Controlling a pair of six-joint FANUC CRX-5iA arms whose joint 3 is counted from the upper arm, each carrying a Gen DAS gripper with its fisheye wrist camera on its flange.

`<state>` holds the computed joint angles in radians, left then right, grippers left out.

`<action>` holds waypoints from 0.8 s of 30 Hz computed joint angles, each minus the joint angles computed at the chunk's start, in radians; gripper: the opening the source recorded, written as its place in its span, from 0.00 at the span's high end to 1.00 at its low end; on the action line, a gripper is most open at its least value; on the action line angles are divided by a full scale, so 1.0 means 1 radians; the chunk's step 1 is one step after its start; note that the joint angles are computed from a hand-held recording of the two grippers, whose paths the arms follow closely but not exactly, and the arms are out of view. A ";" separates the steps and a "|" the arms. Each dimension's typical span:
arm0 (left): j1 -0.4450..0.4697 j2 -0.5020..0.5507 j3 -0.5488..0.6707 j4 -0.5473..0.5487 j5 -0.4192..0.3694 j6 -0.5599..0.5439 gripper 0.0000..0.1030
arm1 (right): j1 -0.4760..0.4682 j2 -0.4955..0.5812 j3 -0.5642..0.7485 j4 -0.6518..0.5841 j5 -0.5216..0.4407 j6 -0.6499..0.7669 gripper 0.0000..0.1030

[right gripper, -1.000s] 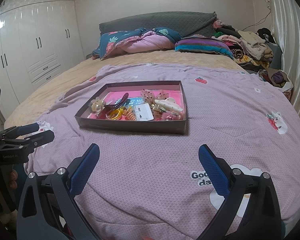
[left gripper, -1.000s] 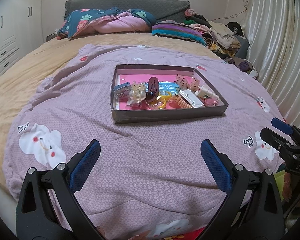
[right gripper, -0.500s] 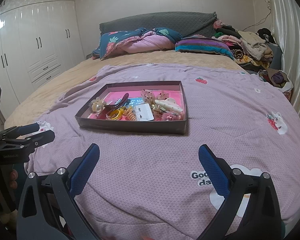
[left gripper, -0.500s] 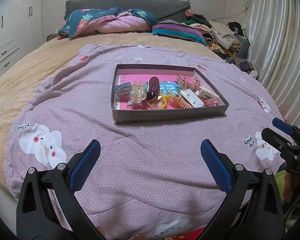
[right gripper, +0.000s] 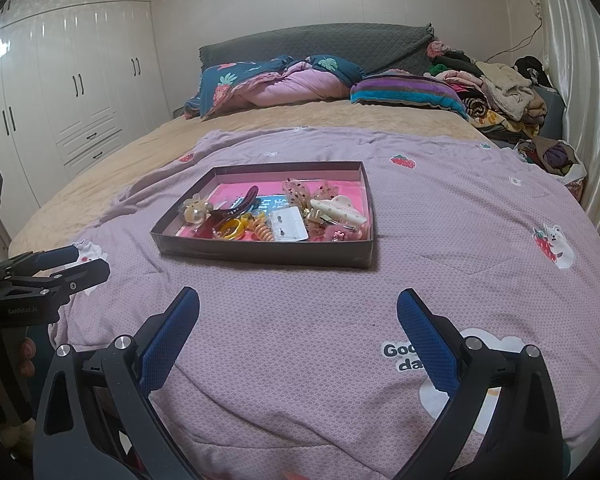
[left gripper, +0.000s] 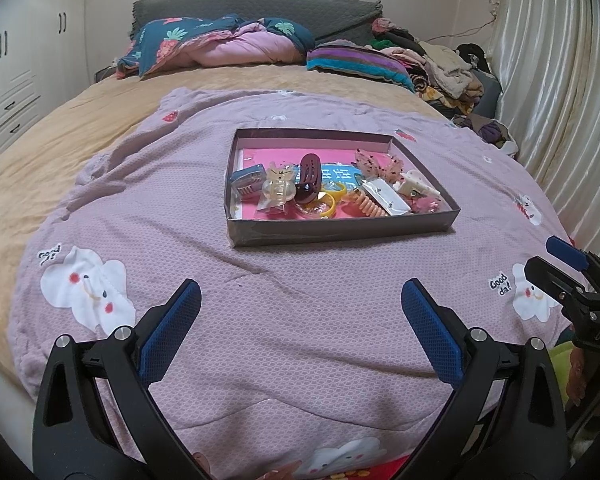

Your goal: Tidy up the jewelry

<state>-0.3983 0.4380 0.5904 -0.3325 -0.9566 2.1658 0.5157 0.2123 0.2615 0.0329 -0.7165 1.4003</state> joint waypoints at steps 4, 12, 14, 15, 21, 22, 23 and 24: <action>0.001 0.003 0.003 0.003 -0.001 -0.003 0.09 | 0.000 -0.001 -0.001 0.001 0.002 0.002 0.04; 0.004 -0.002 -0.004 0.004 0.001 -0.005 0.09 | 0.001 0.002 -0.003 0.010 0.003 -0.004 0.04; 0.004 -0.004 -0.007 0.003 0.003 -0.006 0.09 | 0.002 0.004 -0.003 0.015 0.003 -0.006 0.04; 0.003 -0.001 -0.002 0.001 -0.001 -0.003 0.09 | 0.003 0.001 -0.006 0.017 0.004 -0.007 0.04; 0.008 0.005 -0.001 0.013 -0.007 -0.003 0.09 | 0.002 0.004 -0.008 0.030 0.006 -0.012 0.04; 0.010 0.009 0.000 0.021 -0.004 -0.007 0.09 | 0.002 0.006 -0.008 0.035 0.006 -0.015 0.04; 0.010 0.018 0.011 0.022 -0.009 -0.006 0.09 | 0.002 0.007 -0.008 0.037 0.005 -0.018 0.04; 0.010 0.022 0.017 0.020 -0.012 -0.003 0.09 | 0.000 0.009 -0.006 0.038 0.004 -0.020 0.04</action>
<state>-0.3879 0.4601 0.6070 -0.3123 -0.9688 2.1625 0.5157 0.2209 0.2554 0.0713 -0.7127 1.3800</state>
